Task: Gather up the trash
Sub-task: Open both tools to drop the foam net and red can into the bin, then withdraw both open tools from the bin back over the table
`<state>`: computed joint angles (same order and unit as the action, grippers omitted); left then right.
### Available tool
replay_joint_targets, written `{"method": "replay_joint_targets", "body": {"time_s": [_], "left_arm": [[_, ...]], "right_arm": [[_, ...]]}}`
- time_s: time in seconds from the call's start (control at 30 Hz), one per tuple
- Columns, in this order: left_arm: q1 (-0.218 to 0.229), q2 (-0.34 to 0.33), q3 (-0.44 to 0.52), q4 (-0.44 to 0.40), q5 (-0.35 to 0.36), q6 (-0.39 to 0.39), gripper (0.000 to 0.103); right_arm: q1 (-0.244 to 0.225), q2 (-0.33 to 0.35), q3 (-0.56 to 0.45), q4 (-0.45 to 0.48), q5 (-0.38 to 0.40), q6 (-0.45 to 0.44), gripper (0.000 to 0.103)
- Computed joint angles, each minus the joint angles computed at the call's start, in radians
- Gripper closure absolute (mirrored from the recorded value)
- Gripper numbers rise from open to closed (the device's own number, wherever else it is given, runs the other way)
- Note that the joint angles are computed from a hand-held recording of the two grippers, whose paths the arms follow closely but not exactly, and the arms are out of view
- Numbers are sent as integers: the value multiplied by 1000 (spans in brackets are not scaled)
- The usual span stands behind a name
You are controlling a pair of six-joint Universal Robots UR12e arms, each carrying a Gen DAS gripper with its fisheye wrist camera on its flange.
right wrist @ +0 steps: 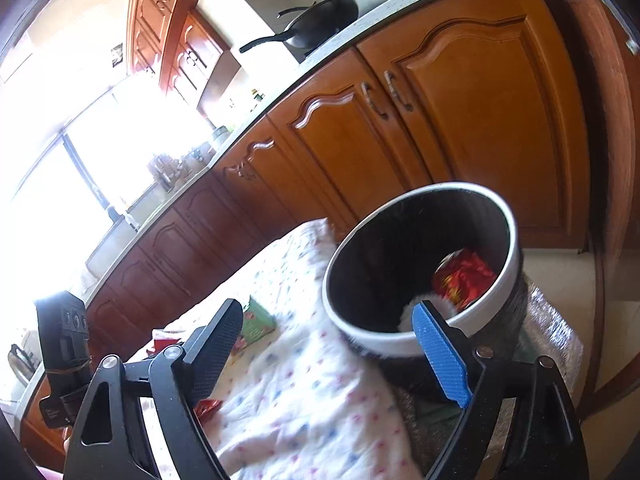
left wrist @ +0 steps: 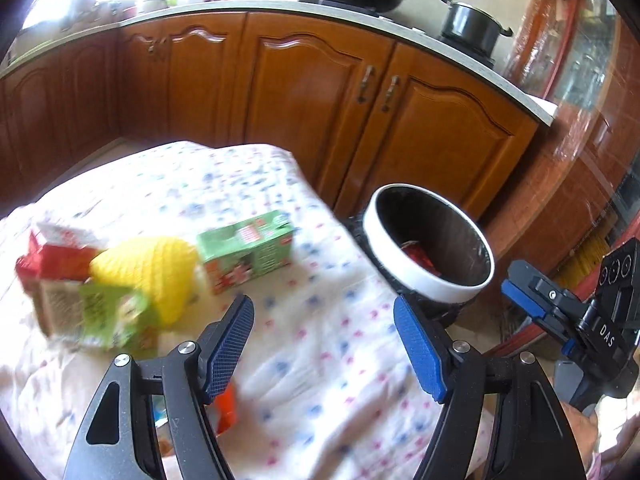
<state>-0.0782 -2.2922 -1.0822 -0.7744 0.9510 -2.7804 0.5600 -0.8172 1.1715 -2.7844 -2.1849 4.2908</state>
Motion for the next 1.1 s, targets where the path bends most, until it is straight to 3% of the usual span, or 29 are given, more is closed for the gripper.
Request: {"method": "replay_joint_targets", "body": {"time_s": [0.6,0.77,1.0,1.1], "left_arm": [[119,78,-116,2,19,-94,31],[133,63,-93,1,29,-109,31],[127,2,-1,31,88,-66,29],[124,-37,61,-15,99,-70,29]], "right_arm": [[33,124,-212,83,144,-39,14],[30,155,-272,113,183,-78,14],[10,175,-317,153,231,-126,14],[4,184,-335,158,235,-139,14]]}}
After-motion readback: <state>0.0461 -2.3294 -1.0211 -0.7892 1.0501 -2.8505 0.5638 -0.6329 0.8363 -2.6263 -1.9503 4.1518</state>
